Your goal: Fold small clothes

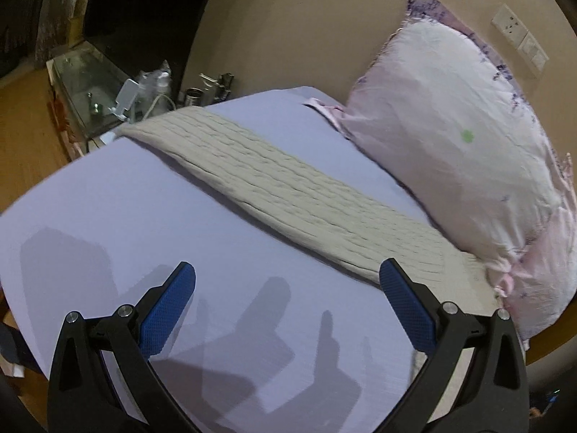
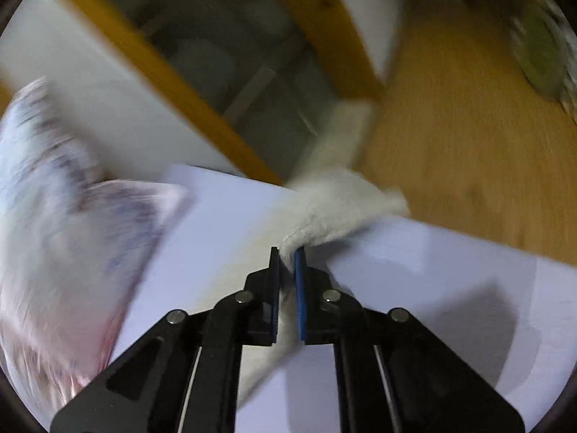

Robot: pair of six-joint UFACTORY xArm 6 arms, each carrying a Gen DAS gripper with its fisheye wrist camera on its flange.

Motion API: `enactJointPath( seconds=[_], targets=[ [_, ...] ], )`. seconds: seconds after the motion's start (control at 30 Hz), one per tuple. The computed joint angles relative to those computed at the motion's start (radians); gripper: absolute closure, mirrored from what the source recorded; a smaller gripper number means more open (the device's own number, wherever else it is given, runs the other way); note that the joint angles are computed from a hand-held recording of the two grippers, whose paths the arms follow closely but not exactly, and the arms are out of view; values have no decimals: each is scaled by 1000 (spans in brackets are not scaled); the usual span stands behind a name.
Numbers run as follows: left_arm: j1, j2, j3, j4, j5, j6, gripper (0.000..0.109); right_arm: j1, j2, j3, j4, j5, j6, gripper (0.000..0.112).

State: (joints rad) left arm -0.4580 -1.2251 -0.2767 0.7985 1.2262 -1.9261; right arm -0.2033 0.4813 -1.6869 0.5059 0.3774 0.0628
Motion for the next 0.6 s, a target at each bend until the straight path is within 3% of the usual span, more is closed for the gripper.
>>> enactJointPath(
  seconds=[0.07,0.17,0.23,0.33,0.4,0.5,0.6],
  targets=[
    [48,2,-3,-16,-11,59,7,71,-88,73,92,-75,-209,105],
    [110,14,-7,-30,-54,132,7,209,-208,140,289,-101,-523,105],
    [163,2,6,-44,-112,162,7,310,-273,174,425,-80,-733,105],
    [240,-44,48,-63,-205,161,7,478,-346,243,551,26,-985,105],
    [249,-50,57,-48,-210,132,7,575,-332,263,446,183,-976,101],
    [306,-51,64,-75,-229,149,7,649,-287,257,300,373,-887,83],
    [424,-119,121,-148,-336,190,7,655,-307,298,349,390,-896,56]
  ],
)
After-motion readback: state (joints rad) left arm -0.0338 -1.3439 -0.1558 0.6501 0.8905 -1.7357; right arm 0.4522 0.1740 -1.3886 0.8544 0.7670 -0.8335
